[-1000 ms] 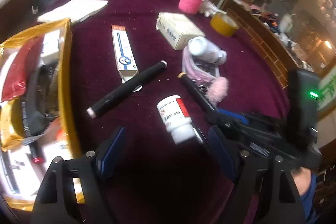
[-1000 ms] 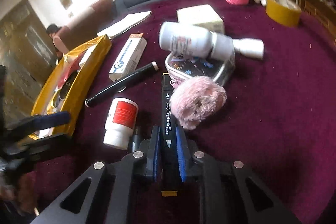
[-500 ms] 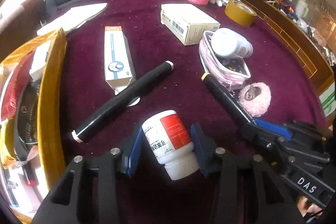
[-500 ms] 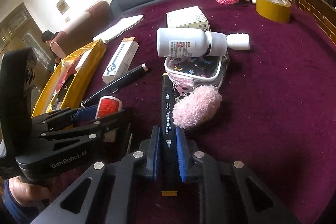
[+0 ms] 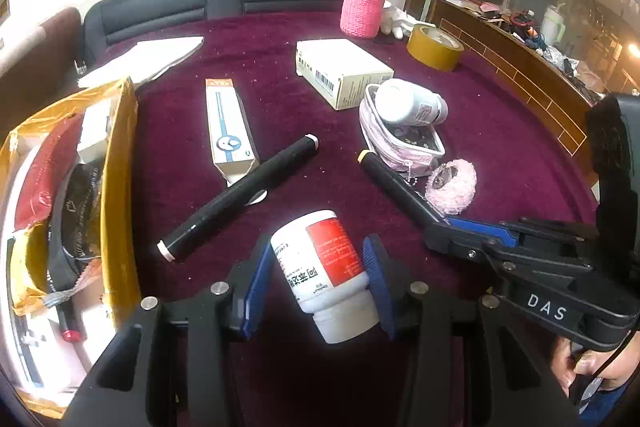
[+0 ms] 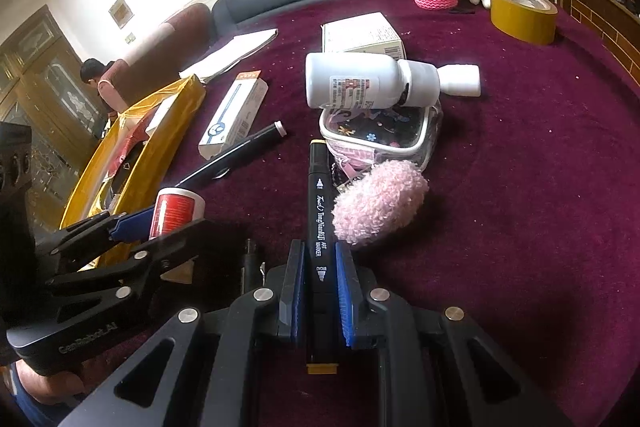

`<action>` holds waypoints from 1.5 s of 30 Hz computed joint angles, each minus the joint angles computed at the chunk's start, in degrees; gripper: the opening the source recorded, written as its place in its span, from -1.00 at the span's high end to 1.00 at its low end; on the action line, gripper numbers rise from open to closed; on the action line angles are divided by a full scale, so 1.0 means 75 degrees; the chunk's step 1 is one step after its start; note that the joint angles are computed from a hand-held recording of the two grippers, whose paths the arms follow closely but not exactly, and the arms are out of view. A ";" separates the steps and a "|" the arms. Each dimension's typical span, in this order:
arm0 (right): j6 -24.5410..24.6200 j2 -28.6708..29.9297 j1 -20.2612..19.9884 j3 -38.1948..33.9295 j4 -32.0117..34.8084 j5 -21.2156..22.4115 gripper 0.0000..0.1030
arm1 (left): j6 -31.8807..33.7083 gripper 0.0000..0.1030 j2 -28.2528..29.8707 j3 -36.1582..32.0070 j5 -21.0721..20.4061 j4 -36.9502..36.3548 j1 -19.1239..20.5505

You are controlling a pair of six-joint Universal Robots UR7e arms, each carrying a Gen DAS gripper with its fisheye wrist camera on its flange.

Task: Organize objects
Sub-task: 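Grasp the red-labelled white bottle with left gripper while right gripper grasps a black marker, then carry the bottle and marker into the tray and open both grippers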

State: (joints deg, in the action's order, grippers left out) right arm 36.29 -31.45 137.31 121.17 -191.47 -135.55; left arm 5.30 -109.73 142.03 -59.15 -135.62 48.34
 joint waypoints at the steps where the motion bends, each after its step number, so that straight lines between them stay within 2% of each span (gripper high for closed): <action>1: -0.0033 0.0010 0.0012 -0.0010 -0.0035 0.0005 0.68 | -0.0014 0.14 -0.0058 0.0042 0.0055 -0.0010 -0.0056; 14: -0.0317 0.0106 0.0119 -0.0112 -0.0313 0.0192 0.68 | 0.0021 0.14 -0.0566 0.0375 0.0695 0.0035 -0.0503; 26: -0.0306 0.0155 0.0140 -0.0135 -0.0461 0.0264 0.68 | -0.0079 0.14 -0.0838 0.0420 0.0749 0.0304 -0.0639; 32: -0.0231 0.0183 0.0151 -0.0067 -0.0984 0.0457 0.67 | -0.0136 0.13 -0.1326 0.0174 0.0550 0.0564 -0.0565; 35: -0.0244 0.0222 0.0237 -0.0136 -0.1200 0.0593 0.67 | -0.0089 0.13 -0.1622 -0.0045 0.0483 0.0671 -0.0445; 39: -0.0200 0.0313 0.0454 -0.0480 -0.1029 0.0829 0.67 | 0.0167 0.13 -0.1897 -0.0439 0.0480 0.0668 -0.0053; 42: -0.0388 0.0465 0.0680 -0.1028 -0.0587 0.1054 0.67 | 0.0563 0.13 -0.1900 -0.0788 0.0453 0.0452 0.0498; 45: -0.0670 0.0716 0.0851 -0.1768 0.0036 0.1347 0.66 | 0.1032 0.13 -0.1614 -0.1241 0.0361 0.0074 0.1326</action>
